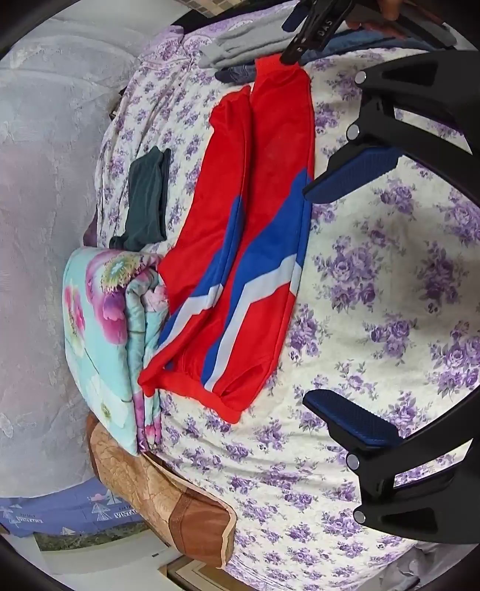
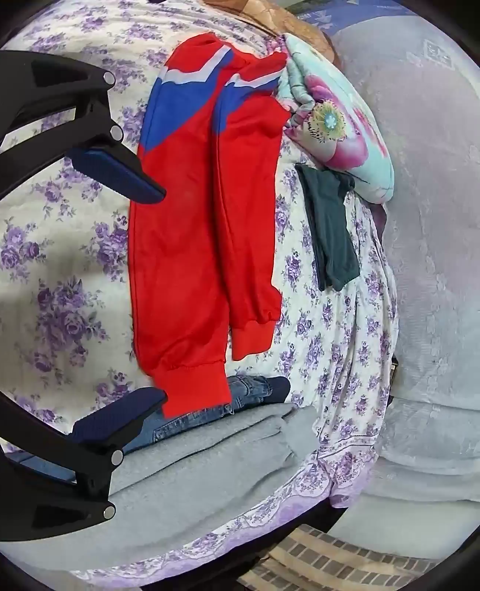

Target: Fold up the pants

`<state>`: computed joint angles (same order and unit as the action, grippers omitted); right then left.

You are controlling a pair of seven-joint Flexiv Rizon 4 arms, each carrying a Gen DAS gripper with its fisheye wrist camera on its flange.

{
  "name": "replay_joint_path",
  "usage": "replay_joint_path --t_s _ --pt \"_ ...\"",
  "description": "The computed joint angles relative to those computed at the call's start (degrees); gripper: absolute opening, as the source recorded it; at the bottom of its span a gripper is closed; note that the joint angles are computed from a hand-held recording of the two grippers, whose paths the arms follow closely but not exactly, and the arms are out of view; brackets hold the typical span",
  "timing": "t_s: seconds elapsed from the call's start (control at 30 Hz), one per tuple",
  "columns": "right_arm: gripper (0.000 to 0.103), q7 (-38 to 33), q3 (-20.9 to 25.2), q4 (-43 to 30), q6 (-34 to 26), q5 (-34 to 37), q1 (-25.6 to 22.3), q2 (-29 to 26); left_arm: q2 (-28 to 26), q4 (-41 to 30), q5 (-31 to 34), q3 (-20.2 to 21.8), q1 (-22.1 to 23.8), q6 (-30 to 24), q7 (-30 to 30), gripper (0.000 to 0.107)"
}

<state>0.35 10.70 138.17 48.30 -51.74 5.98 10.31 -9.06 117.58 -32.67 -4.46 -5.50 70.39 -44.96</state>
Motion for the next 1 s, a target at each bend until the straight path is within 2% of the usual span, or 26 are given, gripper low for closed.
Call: replay_joint_path --t_s 0.03,0.07,0.17,0.23,0.3,0.5,0.6,1.0 --pt "0.1 -0.49 -0.16 -0.03 0.34 0.32 0.02 -0.21 -0.11 -0.18 1.7 0.62 -0.24 -0.14 -1.78 0.098" --pt "0.1 -0.94 -0.37 -0.03 0.9 0.55 -0.03 -0.39 -0.79 -1.9 2.34 1.09 0.51 -3.42 -2.77 0.098" --pt "0.1 -2.32 -0.64 -0.33 1.36 1.33 -0.15 -0.71 -1.1 -3.16 6.12 2.08 0.42 -5.2 -7.5 0.098" --pt "0.1 -1.19 -0.65 -0.07 1.78 -1.36 -0.8 -0.63 -1.27 -3.04 4.9 1.4 0.81 -5.19 -7.25 0.098" --pt "0.1 -2.25 0.15 -0.73 -1.37 -5.02 -0.12 -2.34 -1.76 -3.75 6.39 1.63 0.7 -4.61 -8.66 0.098" --pt "0.1 -4.99 -1.78 -1.7 3.06 -7.06 0.18 -4.21 -1.48 -3.8 5.08 1.22 1.21 -6.35 -10.49 0.098" --pt "0.1 -5.09 -1.89 -2.84 3.62 -6.9 0.71 -5.45 -1.42 -3.19 5.26 1.27 1.07 -4.49 -10.48 0.098" --pt "0.1 -5.19 -1.81 -0.97 3.96 -4.98 1.1 -5.12 -0.59 -3.41 6.98 1.84 1.27 -5.69 -12.2 0.098"
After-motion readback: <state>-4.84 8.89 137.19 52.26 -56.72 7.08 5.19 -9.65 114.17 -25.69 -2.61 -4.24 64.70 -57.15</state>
